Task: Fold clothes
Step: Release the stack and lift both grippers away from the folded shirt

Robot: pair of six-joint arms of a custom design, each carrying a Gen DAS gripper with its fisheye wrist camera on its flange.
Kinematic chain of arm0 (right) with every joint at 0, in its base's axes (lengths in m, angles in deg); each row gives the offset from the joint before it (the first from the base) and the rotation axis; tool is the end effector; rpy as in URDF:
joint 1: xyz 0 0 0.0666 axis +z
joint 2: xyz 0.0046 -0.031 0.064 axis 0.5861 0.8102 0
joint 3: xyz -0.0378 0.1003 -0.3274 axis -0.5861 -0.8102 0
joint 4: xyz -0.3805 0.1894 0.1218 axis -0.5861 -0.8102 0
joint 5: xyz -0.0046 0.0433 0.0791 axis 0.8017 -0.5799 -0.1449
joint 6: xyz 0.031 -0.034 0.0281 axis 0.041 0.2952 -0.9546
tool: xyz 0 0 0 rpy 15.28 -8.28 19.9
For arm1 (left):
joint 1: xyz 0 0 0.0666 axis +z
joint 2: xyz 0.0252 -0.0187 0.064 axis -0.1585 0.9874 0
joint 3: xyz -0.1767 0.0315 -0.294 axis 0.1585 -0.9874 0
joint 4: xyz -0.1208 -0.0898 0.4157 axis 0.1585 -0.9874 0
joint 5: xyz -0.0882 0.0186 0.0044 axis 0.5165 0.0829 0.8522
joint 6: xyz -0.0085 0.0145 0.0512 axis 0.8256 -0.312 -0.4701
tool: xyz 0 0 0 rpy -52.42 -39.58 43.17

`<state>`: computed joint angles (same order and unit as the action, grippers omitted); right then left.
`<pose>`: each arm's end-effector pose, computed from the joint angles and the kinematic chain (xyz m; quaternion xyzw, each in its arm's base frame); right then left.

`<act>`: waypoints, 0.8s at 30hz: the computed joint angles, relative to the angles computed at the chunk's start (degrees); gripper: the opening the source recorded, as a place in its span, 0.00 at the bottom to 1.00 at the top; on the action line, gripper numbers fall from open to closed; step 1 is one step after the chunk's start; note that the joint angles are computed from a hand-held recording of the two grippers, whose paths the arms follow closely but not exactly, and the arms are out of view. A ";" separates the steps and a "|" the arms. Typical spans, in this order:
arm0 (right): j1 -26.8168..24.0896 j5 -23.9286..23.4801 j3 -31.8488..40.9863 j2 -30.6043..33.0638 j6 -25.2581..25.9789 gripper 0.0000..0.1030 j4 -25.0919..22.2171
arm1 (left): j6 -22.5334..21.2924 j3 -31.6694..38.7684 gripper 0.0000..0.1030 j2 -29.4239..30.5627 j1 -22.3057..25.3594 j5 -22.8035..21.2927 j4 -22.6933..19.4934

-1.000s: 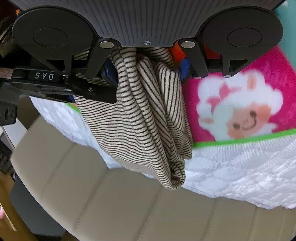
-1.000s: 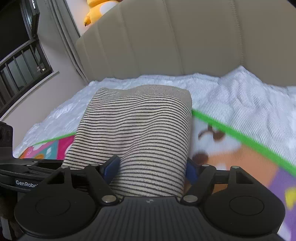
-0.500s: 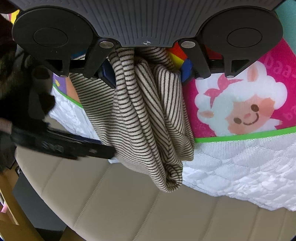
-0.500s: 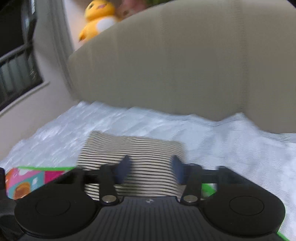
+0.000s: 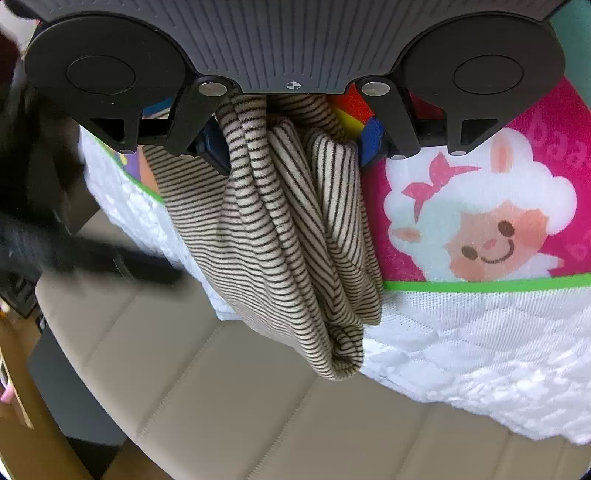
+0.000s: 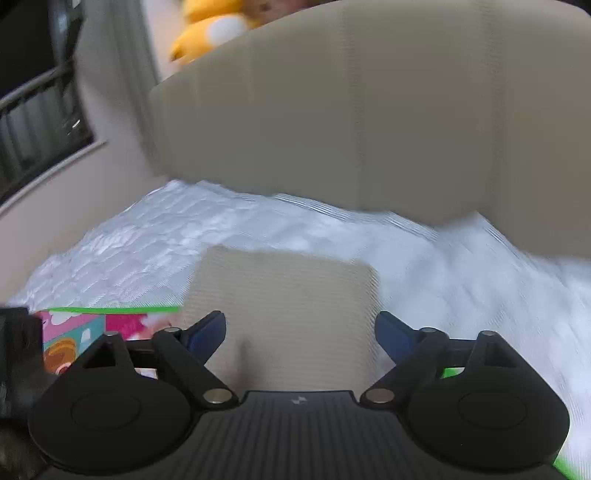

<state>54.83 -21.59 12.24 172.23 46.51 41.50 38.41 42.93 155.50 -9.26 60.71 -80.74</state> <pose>0.5563 0.1946 0.4303 -0.0827 0.8894 0.1650 0.4182 0.5624 -0.0221 0.3591 0.0405 0.8879 -0.3055 0.3414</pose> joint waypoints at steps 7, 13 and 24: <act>-0.52 -2.02 -7.71 -4.32 -8.42 0.44 -0.84 | 3.72 0.20 0.71 -1.29 1.51 0.85 0.44; 3.44 10.19 0.25 0.06 6.47 0.46 -3.05 | 4.70 -0.21 0.68 -3.31 2.26 -2.85 4.41; 6.09 17.44 27.77 20.53 19.49 0.97 -16.12 | 0.78 2.50 0.77 -0.15 1.64 -8.41 -0.75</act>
